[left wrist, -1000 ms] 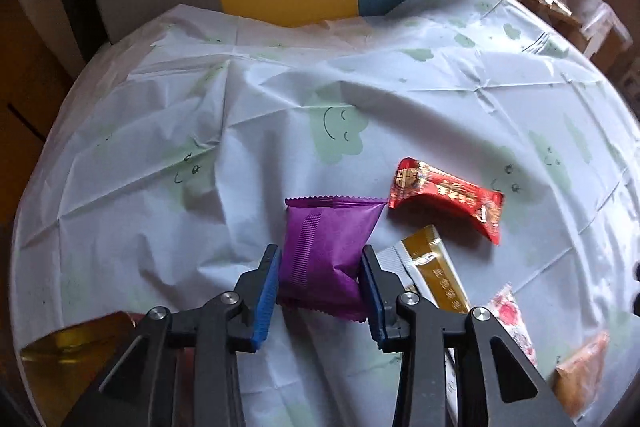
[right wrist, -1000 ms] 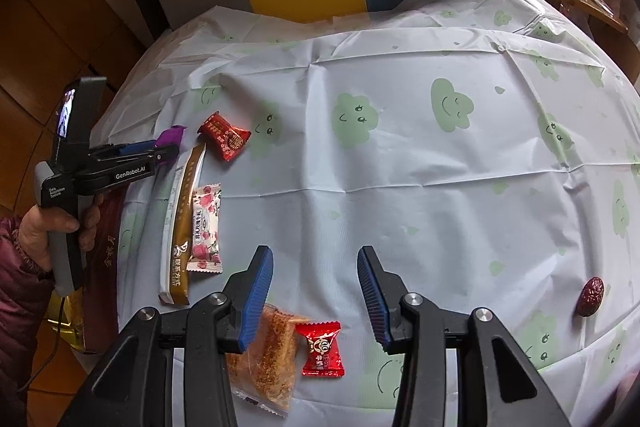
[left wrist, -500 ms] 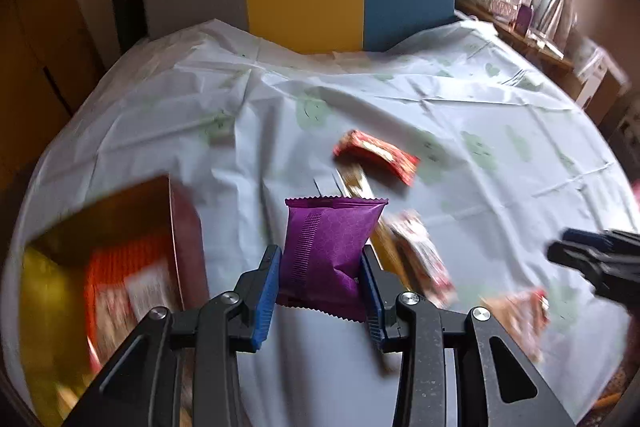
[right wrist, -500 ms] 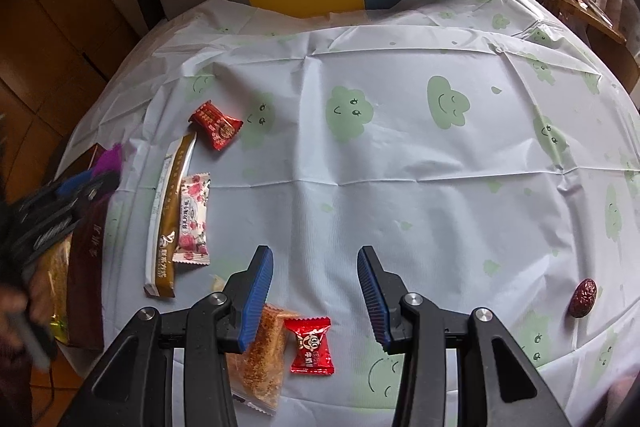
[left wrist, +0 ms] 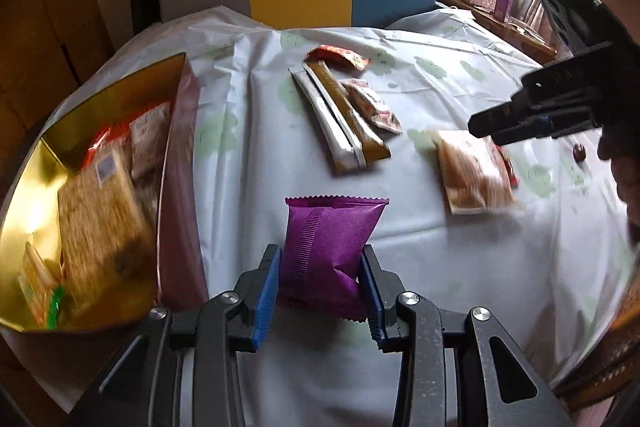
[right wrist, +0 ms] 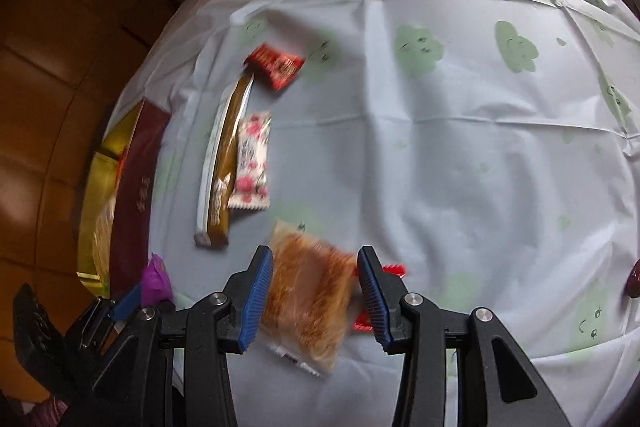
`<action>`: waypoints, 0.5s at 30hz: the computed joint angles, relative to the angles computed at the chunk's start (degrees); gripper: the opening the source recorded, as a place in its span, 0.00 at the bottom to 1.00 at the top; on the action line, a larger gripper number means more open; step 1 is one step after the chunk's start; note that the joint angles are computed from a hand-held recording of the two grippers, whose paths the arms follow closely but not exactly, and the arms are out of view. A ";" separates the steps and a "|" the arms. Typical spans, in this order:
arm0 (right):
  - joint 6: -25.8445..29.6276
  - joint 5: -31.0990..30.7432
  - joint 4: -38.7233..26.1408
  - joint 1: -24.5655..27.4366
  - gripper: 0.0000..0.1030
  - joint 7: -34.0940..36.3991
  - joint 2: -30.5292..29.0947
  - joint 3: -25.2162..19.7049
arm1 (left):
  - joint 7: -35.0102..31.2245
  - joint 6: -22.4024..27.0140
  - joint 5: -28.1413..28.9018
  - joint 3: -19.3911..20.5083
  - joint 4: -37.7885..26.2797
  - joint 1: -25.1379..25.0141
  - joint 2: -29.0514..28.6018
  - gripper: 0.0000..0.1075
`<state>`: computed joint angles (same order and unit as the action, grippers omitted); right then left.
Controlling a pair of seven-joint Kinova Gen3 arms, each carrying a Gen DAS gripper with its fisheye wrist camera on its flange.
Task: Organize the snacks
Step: 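Lift the purple bag with the left gripper while the right tool approaches the small red candy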
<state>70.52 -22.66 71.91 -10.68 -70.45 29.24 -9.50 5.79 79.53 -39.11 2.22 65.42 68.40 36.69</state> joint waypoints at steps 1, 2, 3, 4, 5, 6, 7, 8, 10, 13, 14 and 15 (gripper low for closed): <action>-0.32 1.20 0.46 -0.96 0.43 -0.62 -0.37 0.36 | -0.14 0.62 -0.44 -0.10 -0.36 0.47 0.40 0.36; -0.89 1.86 0.90 -1.41 0.43 -0.86 -0.72 0.52 | -0.27 0.61 -0.45 -0.03 -0.37 0.57 0.53 0.36; -1.24 2.14 1.23 -1.53 0.43 -0.84 -0.93 0.51 | -0.13 0.47 -0.65 -0.11 -0.19 0.74 0.57 0.36; -1.14 2.00 1.32 -1.34 0.43 -0.77 -0.88 0.43 | -0.06 0.15 -0.72 -0.12 0.11 0.75 0.56 0.36; -1.19 2.20 1.34 -1.40 0.43 -1.20 -0.83 0.62 | -0.28 0.15 -0.78 -0.10 0.00 0.72 0.70 0.36; -1.49 2.73 1.41 -1.67 0.43 -1.94 -0.90 0.97 | -0.45 0.28 -1.05 -0.18 -0.14 0.90 0.96 0.36; -1.77 3.35 1.41 -1.89 0.43 -2.47 -0.94 1.24 | -0.40 0.29 -1.11 -0.24 0.07 1.01 0.84 0.36; -2.68 4.23 1.74 -2.22 0.43 -3.07 -1.30 1.60 | -0.42 0.38 -1.11 -0.22 -0.03 1.09 1.02 0.37; -4.87 7.07 2.67 -3.48 0.40 -5.15 -2.23 2.78 | -0.47 0.29 -0.88 -0.15 -0.01 1.03 1.17 0.37; -4.02 8.47 1.82 -3.08 0.23 -6.13 -1.79 2.62 | -0.51 0.38 -0.94 -0.22 0.02 1.22 1.34 0.37; -4.17 9.03 1.97 -3.17 0.23 -5.80 -2.02 2.46 | -0.25 -0.01 -0.93 -0.27 0.40 1.19 1.13 0.37; -3.95 9.84 1.92 -3.54 0.23 -5.76 -1.99 2.45 | 0.06 -0.39 -0.95 -0.30 0.78 1.17 0.94 0.37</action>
<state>66.58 -12.82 73.83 -14.22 -76.21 27.24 -7.05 5.86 79.14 -40.06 1.92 66.20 69.57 37.63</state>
